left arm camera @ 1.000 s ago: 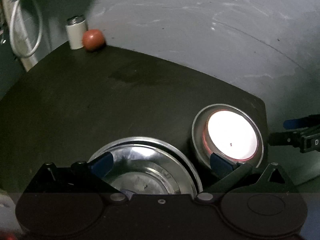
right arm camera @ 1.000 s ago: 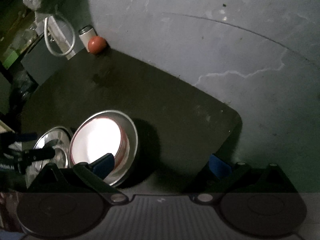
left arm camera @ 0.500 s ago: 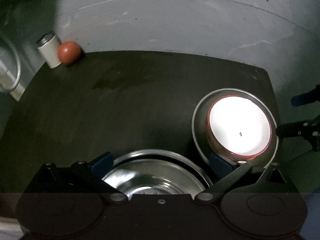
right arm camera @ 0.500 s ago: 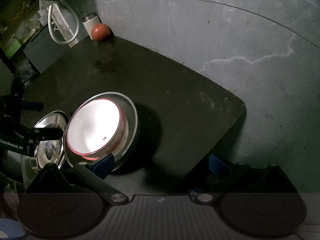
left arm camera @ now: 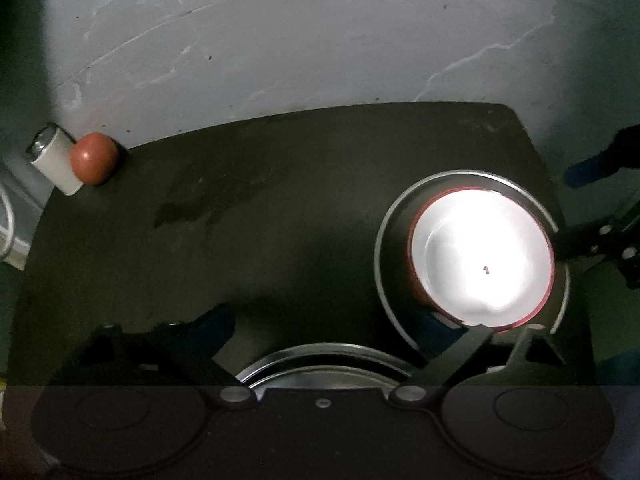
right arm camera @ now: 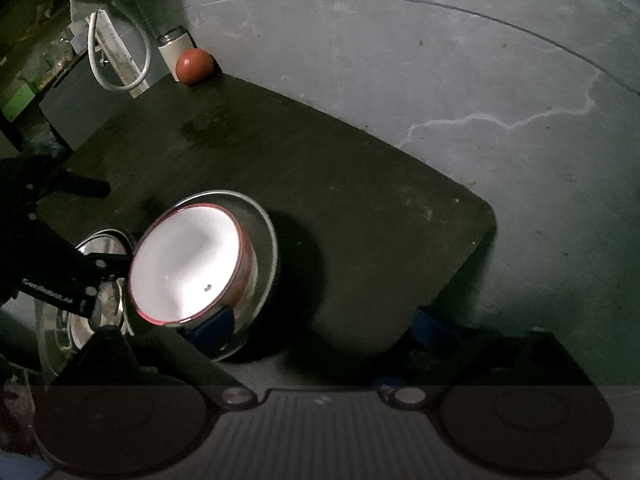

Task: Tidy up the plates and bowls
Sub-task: 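Grip the rim of the steel bowl with both tools and lift it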

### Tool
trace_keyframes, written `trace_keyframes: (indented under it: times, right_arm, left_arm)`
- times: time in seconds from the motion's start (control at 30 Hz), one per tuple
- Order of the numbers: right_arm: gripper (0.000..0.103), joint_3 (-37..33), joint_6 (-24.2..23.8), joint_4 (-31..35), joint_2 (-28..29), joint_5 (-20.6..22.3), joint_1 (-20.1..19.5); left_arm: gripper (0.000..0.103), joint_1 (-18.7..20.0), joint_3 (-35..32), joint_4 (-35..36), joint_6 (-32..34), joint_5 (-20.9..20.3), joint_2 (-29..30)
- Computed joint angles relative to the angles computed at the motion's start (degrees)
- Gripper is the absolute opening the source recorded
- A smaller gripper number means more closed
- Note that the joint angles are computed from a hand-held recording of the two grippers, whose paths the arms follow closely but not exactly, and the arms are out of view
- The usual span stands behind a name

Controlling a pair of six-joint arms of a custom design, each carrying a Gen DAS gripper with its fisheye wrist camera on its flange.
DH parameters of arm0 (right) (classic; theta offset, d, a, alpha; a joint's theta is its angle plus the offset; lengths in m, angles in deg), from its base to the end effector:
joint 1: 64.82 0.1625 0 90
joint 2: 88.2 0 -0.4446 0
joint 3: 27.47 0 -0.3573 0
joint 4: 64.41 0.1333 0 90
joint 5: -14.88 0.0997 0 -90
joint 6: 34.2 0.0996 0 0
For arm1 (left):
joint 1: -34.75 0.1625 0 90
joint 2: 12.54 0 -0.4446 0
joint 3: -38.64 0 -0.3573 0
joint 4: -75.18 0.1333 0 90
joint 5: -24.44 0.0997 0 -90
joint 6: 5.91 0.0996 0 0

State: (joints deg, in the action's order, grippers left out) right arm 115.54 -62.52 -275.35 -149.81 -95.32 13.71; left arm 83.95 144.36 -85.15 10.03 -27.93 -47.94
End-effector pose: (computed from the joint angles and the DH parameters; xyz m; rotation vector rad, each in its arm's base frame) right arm 0.0171 -0.4129 0.1917 0.2078 -2.4951 0.6930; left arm -0.2336 -0.5677 0.0048 1.1850 2.1946 -0.1831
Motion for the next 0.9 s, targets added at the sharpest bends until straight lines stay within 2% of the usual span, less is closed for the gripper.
trace_keyframes:
  times: [0.07, 0.23, 0.33, 0.47, 0.53, 0.6, 0.73, 0.9]
  right_arm:
    - [0.086, 0.18, 0.07, 0.32, -0.04, 0.70, -0.19]
    - [0.083, 0.49, 1.36, 1.20, -0.72, 2.63, -1.08]
    - [0.078, 0.55, 1.96, 1.95, -1.23, 4.01, -1.65]
    - [0.067, 0.42, 3.56, 4.63, -2.60, 6.89, -2.91]
    - [0.061, 0.35, 4.16, 6.04, -3.23, 8.49, -3.54]
    - [0.055, 0.08, 4.77, 7.33, -3.64, 9.28, -3.73]
    - [0.043, 0.17, 5.96, 9.39, -4.67, 11.92, -4.80]
    - [0.042, 0.07, 7.64, 10.04, -4.72, 14.33, -6.30]
  left_arm:
    - [0.083, 0.38, -0.25, 0.31, -0.73, -1.35, -0.19]
    - [0.052, 2.04, -0.59, 0.57, -6.59, -6.65, -0.51]
    - [0.041, 2.81, 0.26, -1.10, -9.34, -9.26, -0.74]
    - [0.030, 3.31, 0.83, -2.26, -10.84, -11.45, -0.98]
    - [0.017, 3.56, 1.02, -2.55, -11.78, -12.83, -1.07]
    - [0.009, 3.62, 0.94, -2.35, -12.63, -13.77, -1.24]
    - [0.008, 3.37, 1.38, -3.32, -14.31, -13.27, -1.08]
    - [0.008, 3.30, 1.99, -4.97, -16.61, -13.18, -0.82]
